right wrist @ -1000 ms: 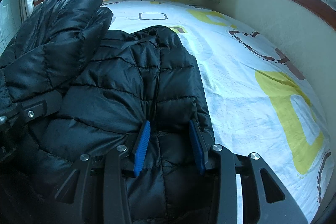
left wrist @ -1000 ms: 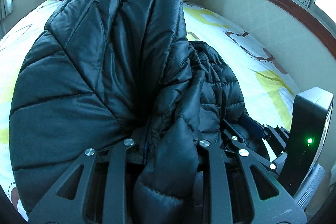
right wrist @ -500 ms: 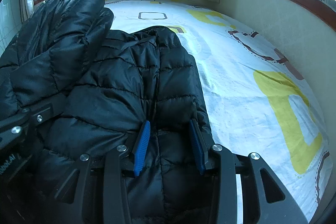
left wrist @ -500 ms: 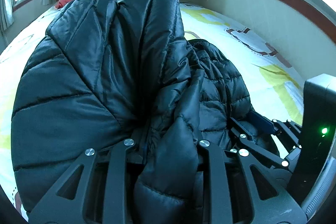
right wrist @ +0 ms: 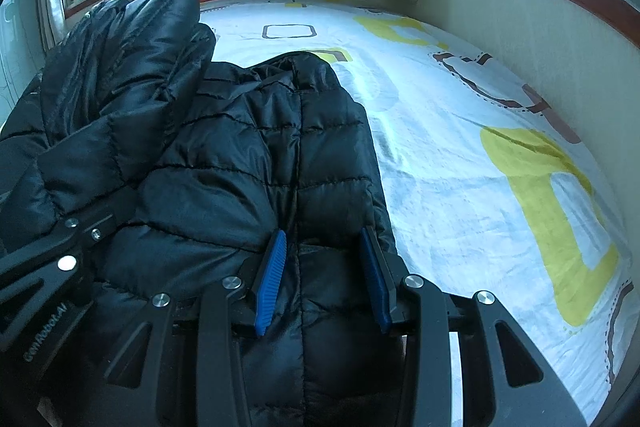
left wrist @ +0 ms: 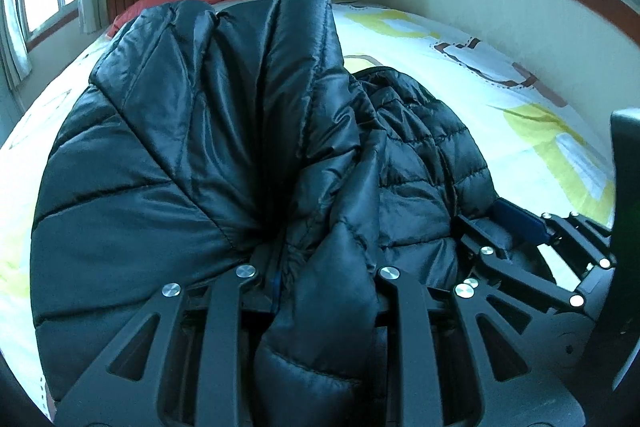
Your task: Fold large clothes
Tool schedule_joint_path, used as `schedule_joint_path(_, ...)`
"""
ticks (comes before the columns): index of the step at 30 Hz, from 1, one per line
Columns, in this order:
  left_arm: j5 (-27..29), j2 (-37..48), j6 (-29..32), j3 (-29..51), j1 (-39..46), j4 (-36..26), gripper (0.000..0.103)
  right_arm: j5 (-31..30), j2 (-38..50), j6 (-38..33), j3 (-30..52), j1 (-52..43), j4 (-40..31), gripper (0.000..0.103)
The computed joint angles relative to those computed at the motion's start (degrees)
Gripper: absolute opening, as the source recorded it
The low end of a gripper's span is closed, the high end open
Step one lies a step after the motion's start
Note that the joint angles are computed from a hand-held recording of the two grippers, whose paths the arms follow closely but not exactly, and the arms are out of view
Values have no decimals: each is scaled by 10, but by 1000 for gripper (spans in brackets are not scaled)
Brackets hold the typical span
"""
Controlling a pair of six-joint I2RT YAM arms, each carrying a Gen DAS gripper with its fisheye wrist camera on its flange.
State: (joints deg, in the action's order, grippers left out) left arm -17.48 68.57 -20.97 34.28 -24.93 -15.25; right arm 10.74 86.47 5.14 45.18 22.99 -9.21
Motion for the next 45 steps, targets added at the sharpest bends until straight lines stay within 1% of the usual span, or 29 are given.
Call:
schedule_joint_path(5,-28,15,5,2,-17,6,23,-32,-20,6,-5,-16,-15,39)
schedule_joint_path(10,-44,22,10,3,-27,8,23,-84,-48,3,-1,-45,-49,39)
schedule_joint_path(11,-47,22,10,3,-29,8,23,-101,-52,2,2,-55,-58,41)
schedule_joint_path(13,-53,27,10,5,-33,10,23,-136,-51,0,13,-75,-72,48)
schedule_joint_path(15,-61,33,10,7,-39,12,23,-179,-44,-2,26,-97,-86,50)
schedule_joint_path(17,-68,33,10,5,-44,12,23,-220,-29,-5,47,-115,-104,50)
schedule_joint_path(20,-75,35,11,5,-49,12,23,-260,-13,-7,70,-131,-118,50)
schedule_joint_path(24,-88,44,11,8,-56,15,23,-328,21,-2,115,-150,-141,50)
schedule_joint_path(27,-107,55,12,11,-68,15,23,-374,54,1,154,-155,-158,50)
schedule_joint_path(30,-124,65,13,15,-79,14,23,-407,87,3,193,-155,-174,50)
schedule_joint_path(37,-134,74,12,16,-87,18,23,-483,167,18,269,-154,-206,50)
schedule_joint_path(40,-139,77,13,16,-91,20,23,-540,201,27,294,-149,-215,50)
schedule_joint_path(42,-141,78,12,16,-93,21,23,-571,227,20,321,-144,-235,50)
schedule_joint_path(45,-145,81,10,15,-97,22,23,-592,264,2,365,-133,-267,50)
